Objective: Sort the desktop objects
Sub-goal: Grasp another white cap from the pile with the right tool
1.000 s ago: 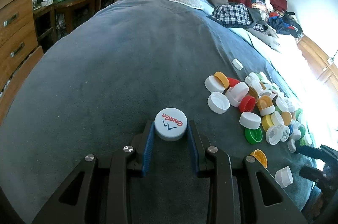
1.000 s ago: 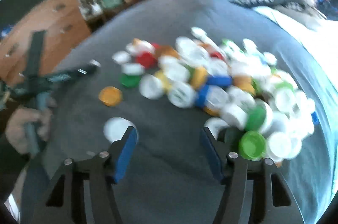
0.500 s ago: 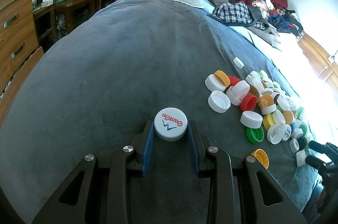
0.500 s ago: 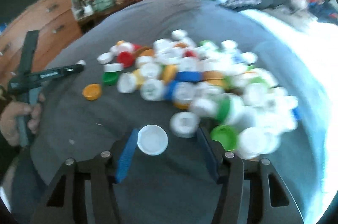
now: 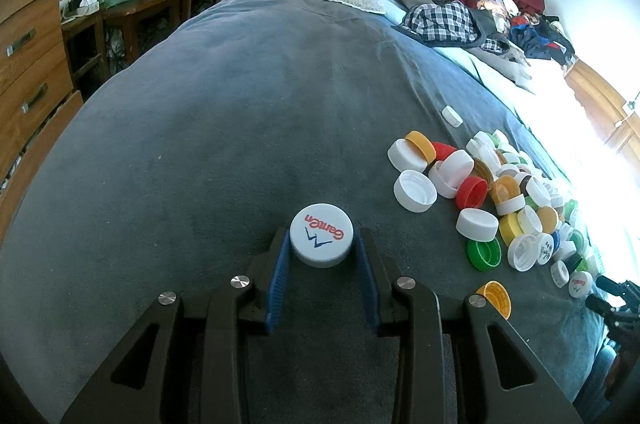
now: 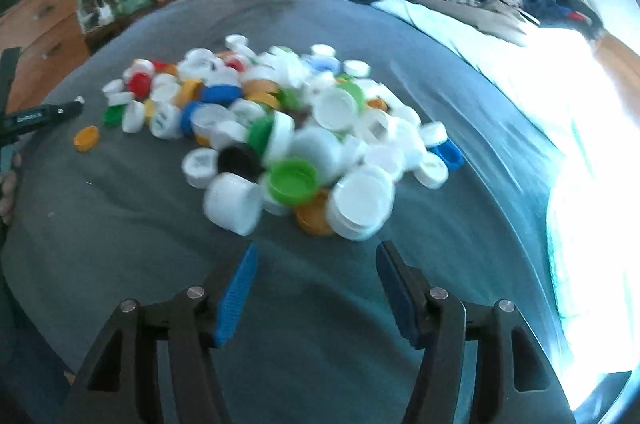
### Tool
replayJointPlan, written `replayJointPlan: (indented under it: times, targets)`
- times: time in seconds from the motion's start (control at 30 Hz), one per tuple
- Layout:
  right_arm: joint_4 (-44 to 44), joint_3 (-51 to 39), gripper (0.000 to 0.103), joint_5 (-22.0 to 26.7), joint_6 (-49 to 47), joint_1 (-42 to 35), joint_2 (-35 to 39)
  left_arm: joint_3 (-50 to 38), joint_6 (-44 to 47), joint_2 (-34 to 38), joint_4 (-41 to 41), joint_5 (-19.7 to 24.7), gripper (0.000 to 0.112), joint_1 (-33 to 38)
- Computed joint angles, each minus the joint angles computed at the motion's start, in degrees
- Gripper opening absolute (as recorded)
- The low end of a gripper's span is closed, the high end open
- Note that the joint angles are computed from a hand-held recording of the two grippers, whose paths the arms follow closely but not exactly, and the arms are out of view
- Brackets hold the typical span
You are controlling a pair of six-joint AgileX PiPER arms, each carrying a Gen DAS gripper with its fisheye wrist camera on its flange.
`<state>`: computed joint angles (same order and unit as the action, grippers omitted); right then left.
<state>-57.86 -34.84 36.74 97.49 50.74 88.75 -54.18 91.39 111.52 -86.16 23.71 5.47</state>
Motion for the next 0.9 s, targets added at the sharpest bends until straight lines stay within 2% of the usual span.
replayJointPlan:
  times: [0.1, 0.17, 0.2, 0.23, 0.33, 0.4, 0.5, 0.57, 0.7, 0.8, 0.83, 0.87, 0.9]
  targets:
    - [-4.03, -1.30, 0.065, 4.34, 1.96, 4.06, -2.14, 0.08, -0.12, -0.12, 0.09, -0.06, 0.029, -0.03]
    - [-6.78, -3.81, 0.065, 8.70, 1.69, 7.04, -1.11, 0.22, 0.01, -0.20, 0.04, -0.08, 0.029, -0.03]
    - [-7.53, -4.75, 0.065, 9.35, 1.10, 7.44, 0.00, 0.31, 0.22, -0.22, -0.20, -0.07, 0.029, -0.04]
    - [-7.21, -5.97, 0.069, 8.85, -0.88, 6.89, 1.98, 0.26, 0.14, -0.19, -0.16, -0.06, 0.029, -0.04]
    - [-0.50, -6.30, 0.069, 3.87, -7.20, 2.42, 5.91, 0.21, -0.11, -0.19, 0.00, 0.15, 0.029, 0.03]
    - [-0.33, -3.55, 0.069, 4.22, -4.89, 2.71, 4.59, 0.22, -0.33, -0.23, 0.18, 0.28, 0.029, 0.07]
    - [-2.71, -0.27, 0.069, 7.20, 1.19, 3.94, -0.62, 0.26, -0.32, -0.27, 0.28, 0.31, 0.030, 0.09]
    - [-4.31, -1.59, 0.069, 8.71, 0.29, 4.31, -1.31, 0.19, -0.54, -0.30, 0.59, 0.31, 0.030, 0.07]
    - [-6.72, -6.70, 0.069, 7.78, -3.01, 2.72, 2.00, 0.00, -1.06, -0.25, 1.12, 0.63, 0.031, 0.23]
    - [-5.18, -11.39, 0.070, 10.08, -6.88, 1.44, 7.40, -0.09, -1.27, -0.24, 1.34, 0.65, 0.031, 0.23]
    - [-3.18, -12.39, 0.070, 8.96, -9.52, 0.52, 9.07, -0.09, -1.27, -0.24, 1.34, 0.65, 0.031, 0.23]
    - [-0.03, -13.27, 0.067, 5.59, -13.48, -0.46, 10.76, -0.06, -1.24, -0.25, 1.32, 0.75, 0.031, 0.27]
    - [0.83, -13.51, 0.063, 4.52, -15.16, 0.64, 11.65, -0.09, -1.23, -0.21, 1.32, 0.85, 0.031, 0.31]
